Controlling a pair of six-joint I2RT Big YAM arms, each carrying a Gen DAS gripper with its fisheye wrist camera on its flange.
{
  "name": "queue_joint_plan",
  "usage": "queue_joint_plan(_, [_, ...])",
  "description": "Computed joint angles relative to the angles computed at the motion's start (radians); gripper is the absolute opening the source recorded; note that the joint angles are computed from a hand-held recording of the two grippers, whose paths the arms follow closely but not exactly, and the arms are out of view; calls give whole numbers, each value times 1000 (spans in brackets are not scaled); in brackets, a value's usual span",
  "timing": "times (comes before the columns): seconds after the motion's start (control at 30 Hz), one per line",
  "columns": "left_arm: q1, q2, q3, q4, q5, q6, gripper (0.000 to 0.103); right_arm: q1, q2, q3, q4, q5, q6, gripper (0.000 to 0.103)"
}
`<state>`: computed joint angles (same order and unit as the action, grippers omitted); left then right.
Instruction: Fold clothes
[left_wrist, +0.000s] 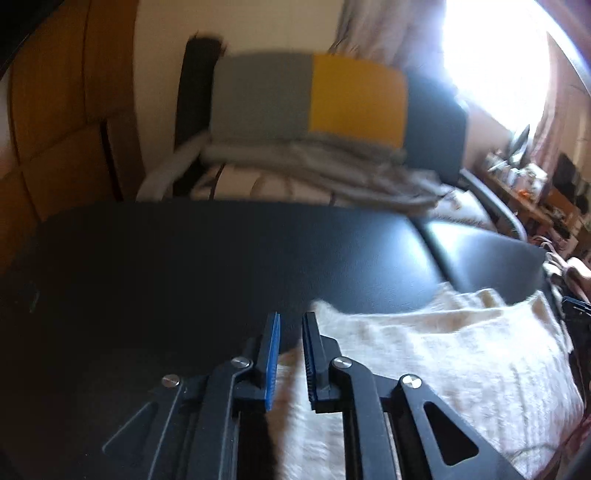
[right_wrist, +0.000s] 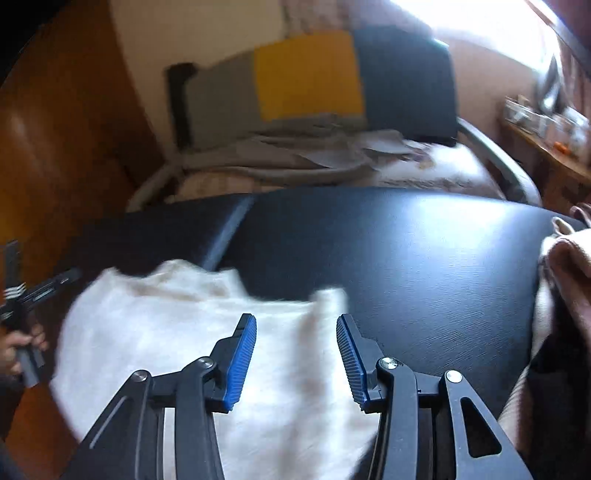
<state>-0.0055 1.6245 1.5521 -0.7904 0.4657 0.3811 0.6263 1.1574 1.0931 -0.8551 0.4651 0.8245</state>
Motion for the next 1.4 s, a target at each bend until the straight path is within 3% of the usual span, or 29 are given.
queue_joint_plan(0.1, [-23, -52, -79, 4, 6, 79, 16, 64, 26, 19, 30, -25, -19, 52])
queue_joint_plan(0.13, [-37, -58, -99, -11, -9, 113, 16, 77, 41, 22, 33, -38, -14, 58])
queue_joint_plan(0.2, [-66, -74, -160, -23, -81, 195, 16, 85, 84, 22, -7, -86, 55, 67])
queue_joint_plan(0.23, [-67, -101, -212, 19, -97, 216, 15, 89, 107, 22, -23, -113, 87, 68])
queue_joint_plan(0.27, [-62, -130, -259, 66, -94, 229, 14, 96, 125, 19, -32, -130, 115, 69])
queue_joint_plan(0.3, [-50, -147, -279, 62, -78, 228, 14, 134, 109, -10, -2, -69, 127, 69])
queue_joint_plan(0.4, [-5, -168, -285, -22, -18, 212, 14, 193, 92, -23, -32, -44, 191, 69])
queue_joint_plan(0.5, [-10, -217, -345, 41, -63, 258, 15, 229, 44, -68, 23, -45, 241, 70])
queue_joint_plan(0.6, [-40, -252, -335, 27, -145, 245, 15, 267, -37, -126, 100, -49, 320, 80])
queue_joint_plan(0.67, [-30, -303, -346, 21, -78, 237, 15, 325, -135, -183, 157, -8, 349, 103])
queue_joint_plan(0.7, [-36, -326, -353, -2, -30, 246, 15, 356, -194, -215, 187, 12, 352, 103])
queue_joint_plan(0.87, [-121, -422, -375, -171, 202, 331, 16, 542, -423, -367, 222, 69, 534, 103])
queue_joint_plan(0.9, [-157, -434, -381, -202, 224, 348, 16, 581, -459, -393, 226, 86, 573, 103])
queue_joint_plan(1.0, [-294, -471, -424, -226, 202, 371, 16, 647, -481, -445, 272, 71, 622, 103])
queue_joint_plan(1.1, [-397, -477, -445, -207, 145, 374, 16, 631, -491, -500, 382, 46, 600, 103])
queue_joint_plan(1.23, [-468, -453, -441, -197, 77, 357, 16, 600, -487, -557, 542, -12, 548, 103])
queue_joint_plan(1.33, [-487, -402, -429, -191, 38, 336, 16, 538, -472, -585, 647, -142, 499, 103])
queue_joint_plan(1.4, [-495, -370, -426, -184, 22, 314, 17, 471, -434, -605, 747, -299, 477, 103])
